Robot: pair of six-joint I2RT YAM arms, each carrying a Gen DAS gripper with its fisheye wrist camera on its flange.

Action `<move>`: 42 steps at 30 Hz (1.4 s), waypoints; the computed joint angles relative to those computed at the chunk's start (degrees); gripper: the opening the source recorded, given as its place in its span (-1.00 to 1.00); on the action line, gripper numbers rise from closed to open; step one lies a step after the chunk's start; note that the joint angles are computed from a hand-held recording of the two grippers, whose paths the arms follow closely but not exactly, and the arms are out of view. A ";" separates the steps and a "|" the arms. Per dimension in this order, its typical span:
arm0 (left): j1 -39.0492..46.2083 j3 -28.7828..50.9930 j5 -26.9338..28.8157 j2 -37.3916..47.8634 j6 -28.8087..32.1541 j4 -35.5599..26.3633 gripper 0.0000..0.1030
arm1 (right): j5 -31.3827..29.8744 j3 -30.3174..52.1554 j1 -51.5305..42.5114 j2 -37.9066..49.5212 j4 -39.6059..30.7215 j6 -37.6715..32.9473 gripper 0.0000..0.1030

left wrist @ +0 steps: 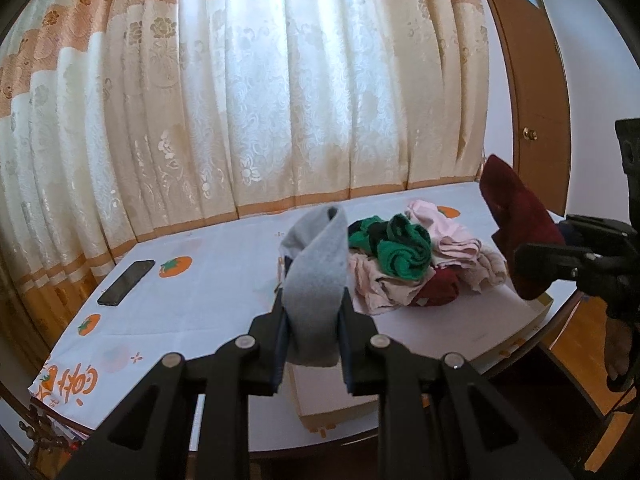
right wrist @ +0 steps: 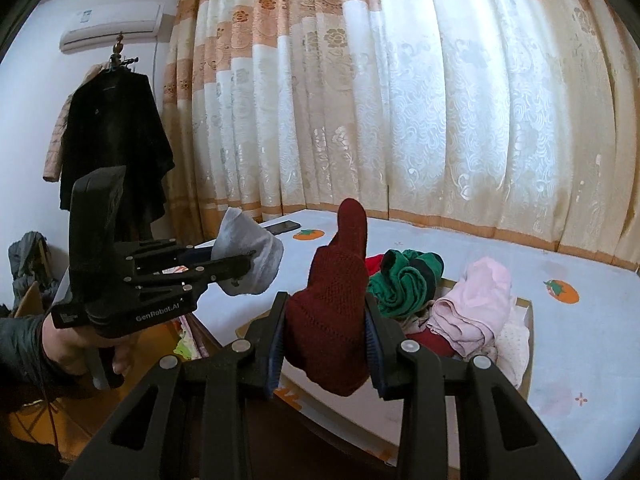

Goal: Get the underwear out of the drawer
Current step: 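Carry the white sock with the left tool over the tray while the right tool carries the red sock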

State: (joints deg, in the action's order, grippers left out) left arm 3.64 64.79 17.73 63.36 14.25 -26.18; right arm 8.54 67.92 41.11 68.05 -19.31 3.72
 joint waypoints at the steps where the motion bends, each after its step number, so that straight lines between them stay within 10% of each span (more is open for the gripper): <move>1: 0.00 0.48 -0.03 0.56 -0.02 -0.18 -0.62 | -0.14 0.50 -0.25 0.52 -0.14 -0.15 -0.28; 42: -3.44 20.49 -1.11 22.06 1.63 -22.66 -0.62 | -8.69 21.82 -5.83 24.79 -17.82 3.52 -0.27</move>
